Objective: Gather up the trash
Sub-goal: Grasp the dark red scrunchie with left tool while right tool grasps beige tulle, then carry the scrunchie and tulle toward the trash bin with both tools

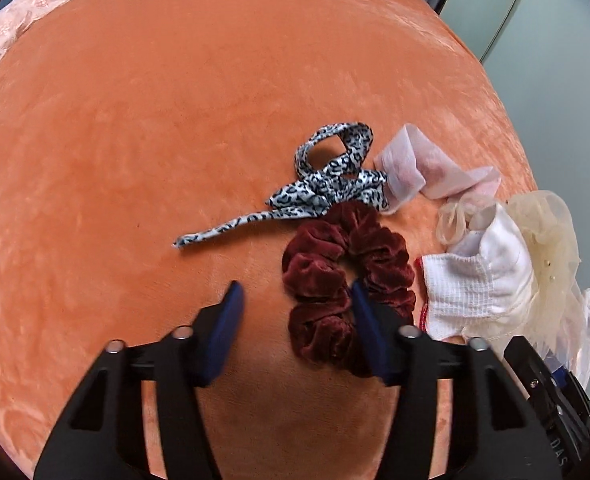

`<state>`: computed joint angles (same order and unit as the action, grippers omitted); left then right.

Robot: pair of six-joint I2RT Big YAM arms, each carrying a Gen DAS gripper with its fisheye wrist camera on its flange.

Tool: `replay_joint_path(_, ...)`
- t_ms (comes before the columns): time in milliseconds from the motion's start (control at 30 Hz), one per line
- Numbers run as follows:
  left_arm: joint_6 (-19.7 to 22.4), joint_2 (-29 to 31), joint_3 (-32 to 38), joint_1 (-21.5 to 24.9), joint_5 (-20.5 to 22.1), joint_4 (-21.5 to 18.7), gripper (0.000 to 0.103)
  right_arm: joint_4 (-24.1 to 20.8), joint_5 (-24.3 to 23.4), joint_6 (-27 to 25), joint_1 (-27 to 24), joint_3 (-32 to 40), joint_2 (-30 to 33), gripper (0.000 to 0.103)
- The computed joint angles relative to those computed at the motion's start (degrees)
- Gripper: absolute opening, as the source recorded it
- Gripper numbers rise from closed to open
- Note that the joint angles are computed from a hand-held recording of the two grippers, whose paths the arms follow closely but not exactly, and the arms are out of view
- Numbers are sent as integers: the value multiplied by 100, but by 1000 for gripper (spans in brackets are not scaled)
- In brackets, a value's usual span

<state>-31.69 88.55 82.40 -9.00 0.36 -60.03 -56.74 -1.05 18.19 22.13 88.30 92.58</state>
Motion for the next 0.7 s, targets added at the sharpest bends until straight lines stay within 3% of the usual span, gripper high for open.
replay_joint_path(67, 91, -26, -21, -40, 25, 40, 24, 10, -43, -10, 9, -41, -43, 16)
replay_joint_path(100, 123, -23, -17, -42, 80, 26, 20, -15, -46, -40, 15, -47, -61, 9)
replay_joint_path(167, 109, -43, -1, -78, 75, 6, 14, -28, -86, -59, 15, -94, -135, 5)
replay_joint_path(500, -57, -609, -113, -438, -97, -150, 10, 26, -304, 3, -47, -614, -1011, 5)
replay_joint_path(700, -214, -1017, -96, -888, -319, -382, 9, -7, -400, -21, -197, -868, -1623, 5)
